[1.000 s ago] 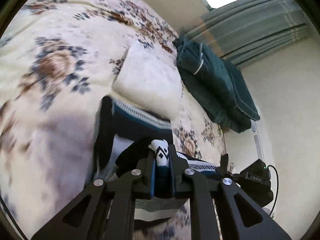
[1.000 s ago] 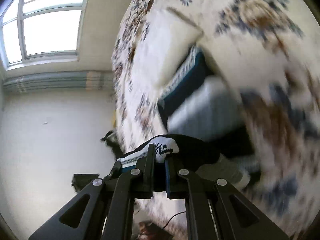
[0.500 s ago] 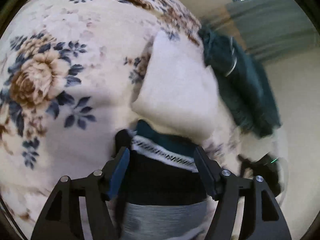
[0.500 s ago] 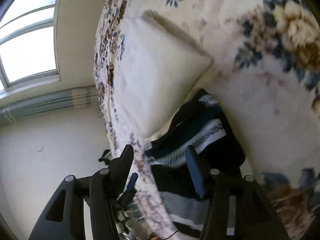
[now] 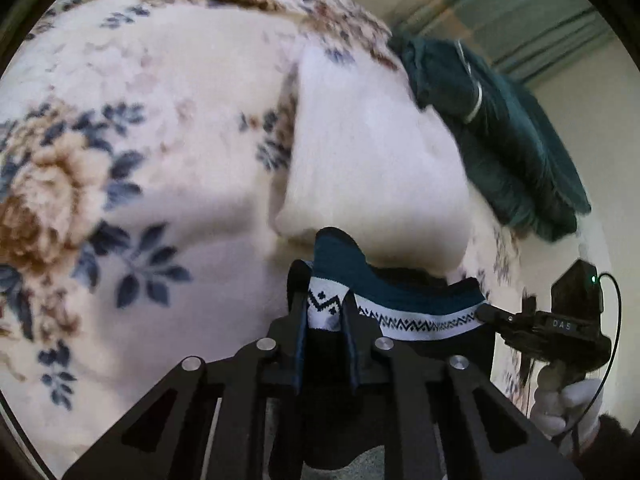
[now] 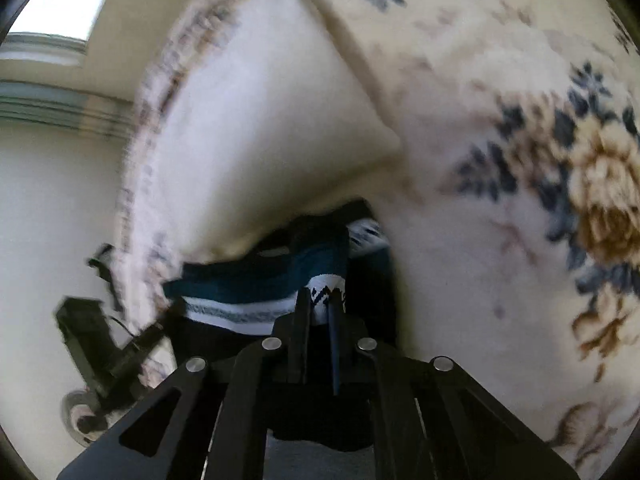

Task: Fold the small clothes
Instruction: 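Lift the sweater bundle with both tools and flip it over onto itself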

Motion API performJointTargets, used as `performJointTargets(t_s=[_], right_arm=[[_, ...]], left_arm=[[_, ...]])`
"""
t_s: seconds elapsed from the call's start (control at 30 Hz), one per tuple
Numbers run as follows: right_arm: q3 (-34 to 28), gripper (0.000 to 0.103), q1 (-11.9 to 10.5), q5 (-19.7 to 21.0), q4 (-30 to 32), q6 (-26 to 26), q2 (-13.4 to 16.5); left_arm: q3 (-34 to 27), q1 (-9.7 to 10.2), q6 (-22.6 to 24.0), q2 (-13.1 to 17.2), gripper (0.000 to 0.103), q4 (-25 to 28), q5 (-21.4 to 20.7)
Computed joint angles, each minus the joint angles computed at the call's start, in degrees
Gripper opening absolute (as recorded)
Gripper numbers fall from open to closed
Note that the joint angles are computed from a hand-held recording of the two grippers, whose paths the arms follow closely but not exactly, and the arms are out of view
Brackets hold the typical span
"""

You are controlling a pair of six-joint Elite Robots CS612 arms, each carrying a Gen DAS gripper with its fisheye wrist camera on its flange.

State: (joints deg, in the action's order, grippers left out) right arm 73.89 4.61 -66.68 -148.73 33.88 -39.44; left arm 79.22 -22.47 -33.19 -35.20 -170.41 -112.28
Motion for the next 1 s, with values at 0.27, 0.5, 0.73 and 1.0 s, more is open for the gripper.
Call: performJointTargets(t_s=[0.27,0.5,0.73,1.0], right_arm=[[-6.5,0.008,0.6,-5.8,13.9,-3.0,2.6],[2.3,0.061,-1.9,4.3,9.9,-5.2,-2.7],[11.8,0.086,-5.2,17.0,15.8,-11.6,-7.9],[8.3,0.091,-6.6,24.9,20.0,-17.8,-2.8]], left_arm=[[-2.8,1.07,-1.7,2.0,0.035,6.1,-4.2],[9.1,1.75,-7.3,-4.8,0.067,-7.5,-7.1],[29.7,-0.53,-19.8,-14.1,0.079,-18.6,-5.0],[33.6,-6.99,-43.5,-9.0,0.082,-39.6,-0.7]])
